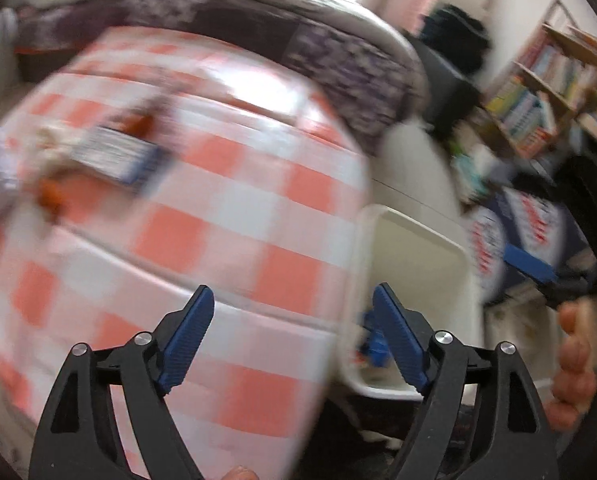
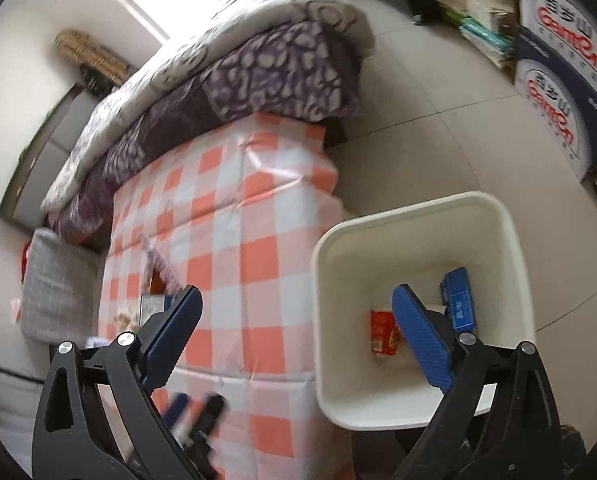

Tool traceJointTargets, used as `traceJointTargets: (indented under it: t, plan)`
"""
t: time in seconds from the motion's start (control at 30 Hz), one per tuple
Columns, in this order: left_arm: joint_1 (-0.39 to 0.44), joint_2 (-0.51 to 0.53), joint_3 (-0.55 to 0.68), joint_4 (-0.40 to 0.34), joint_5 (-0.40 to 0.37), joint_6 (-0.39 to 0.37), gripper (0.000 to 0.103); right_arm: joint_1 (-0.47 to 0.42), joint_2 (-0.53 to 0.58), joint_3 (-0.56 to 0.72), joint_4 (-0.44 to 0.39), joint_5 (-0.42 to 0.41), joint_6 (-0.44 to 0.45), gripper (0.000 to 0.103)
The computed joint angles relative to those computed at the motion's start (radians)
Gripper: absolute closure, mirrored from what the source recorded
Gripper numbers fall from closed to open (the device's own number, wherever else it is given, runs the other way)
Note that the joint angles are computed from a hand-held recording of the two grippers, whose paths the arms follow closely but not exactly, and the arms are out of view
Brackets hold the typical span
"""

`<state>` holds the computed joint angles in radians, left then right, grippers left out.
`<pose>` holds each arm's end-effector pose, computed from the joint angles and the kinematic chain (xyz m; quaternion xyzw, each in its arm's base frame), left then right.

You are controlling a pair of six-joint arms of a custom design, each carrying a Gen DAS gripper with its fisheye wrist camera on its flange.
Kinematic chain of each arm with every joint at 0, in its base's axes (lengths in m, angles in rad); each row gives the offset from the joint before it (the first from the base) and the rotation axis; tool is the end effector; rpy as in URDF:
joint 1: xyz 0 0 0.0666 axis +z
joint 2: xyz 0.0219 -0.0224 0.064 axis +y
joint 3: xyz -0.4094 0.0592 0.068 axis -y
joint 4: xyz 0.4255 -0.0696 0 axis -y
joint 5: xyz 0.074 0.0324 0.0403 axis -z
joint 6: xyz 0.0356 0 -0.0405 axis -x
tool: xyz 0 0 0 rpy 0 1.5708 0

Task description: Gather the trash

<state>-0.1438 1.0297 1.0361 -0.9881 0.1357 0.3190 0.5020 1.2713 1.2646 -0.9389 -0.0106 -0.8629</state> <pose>0.3509 -0.0561 0.4283 -0.0639 0.9528 -0.1296 0.2670 0.3994 0.2192 0.4500 0.1692 0.9364 0.1979 0.2355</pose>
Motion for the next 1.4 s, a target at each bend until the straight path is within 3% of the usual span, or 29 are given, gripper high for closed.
traceJointTargets:
  t: [0.07, 0.2, 0.3, 0.43, 0.6, 0.7, 0.77, 0.83, 0.87, 0.93, 1.03, 1.17, 1.27, 1.3, 1.4]
  plan:
    - [0.057, -0.008, 0.003, 0.000, -0.058, -0.017, 0.015, 0.021, 0.021, 0.016, -0.007, -0.008, 0.005, 0.010]
    - [0.170, 0.007, 0.025, 0.008, -0.221, -0.075, 0.014, 0.054, 0.060, 0.047, -0.019, -0.013, 0.014, 0.009]
    - [0.250, 0.026, 0.030, 0.088, -0.432, -0.145, 0.014, 0.077, 0.090, 0.069, -0.028, -0.017, 0.019, 0.008]
    - [0.371, 0.075, 0.045, 0.149, -0.476, -0.149, 0.015, 0.100, 0.123, 0.098, -0.037, -0.030, 0.018, 0.008]
    - [0.471, 0.141, 0.062, 0.173, -0.390, -0.162, 0.015, 0.140, 0.165, 0.137, -0.047, -0.027, 0.031, 0.007]
    - [0.491, 0.178, 0.068, 0.198, -0.376, -0.215, 0.018, 0.161, 0.187, 0.158, -0.061, -0.017, 0.054, 0.007]
    - [0.501, 0.203, 0.079, 0.189, -0.354, -0.233, 0.032, 0.176, 0.201, 0.172, -0.072, -0.004, 0.078, 0.007]
    - [0.530, 0.216, 0.086, 0.163, -0.284, -0.242, 0.058, 0.194, 0.221, 0.191, -0.085, 0.017, 0.124, 0.007]
    - [0.544, 0.217, 0.085, 0.151, -0.258, -0.244, 0.062, 0.208, 0.235, 0.204, -0.088, 0.031, 0.162, 0.007]
    - [0.575, 0.210, 0.086, 0.139, -0.202, -0.251, 0.080, 0.244, 0.272, 0.235, -0.070, 0.051, 0.277, 0.007]
    - [0.620, 0.199, 0.094, 0.110, -0.151, -0.250, 0.093, 0.297, 0.324, 0.282, -0.041, 0.096, 0.451, 0.011]
    - [0.687, 0.178, 0.096, 0.094, -0.087, -0.253, 0.094, 0.358, 0.415, 0.369, 0.016, 0.047, 0.603, 0.019]
    - [0.728, 0.167, 0.095, 0.086, -0.070, -0.264, 0.094, 0.392, 0.498, 0.443, 0.018, 0.018, 0.696, 0.040]
    - [0.740, 0.161, 0.093, 0.086, -0.067, -0.273, 0.094, 0.397, 0.523, 0.465, 0.008, 0.002, 0.706, 0.048]
    - [0.762, 0.150, 0.088, 0.086, -0.071, -0.294, 0.094, 0.413, 0.586, 0.513, 0.021, 0.004, 0.700, 0.049]
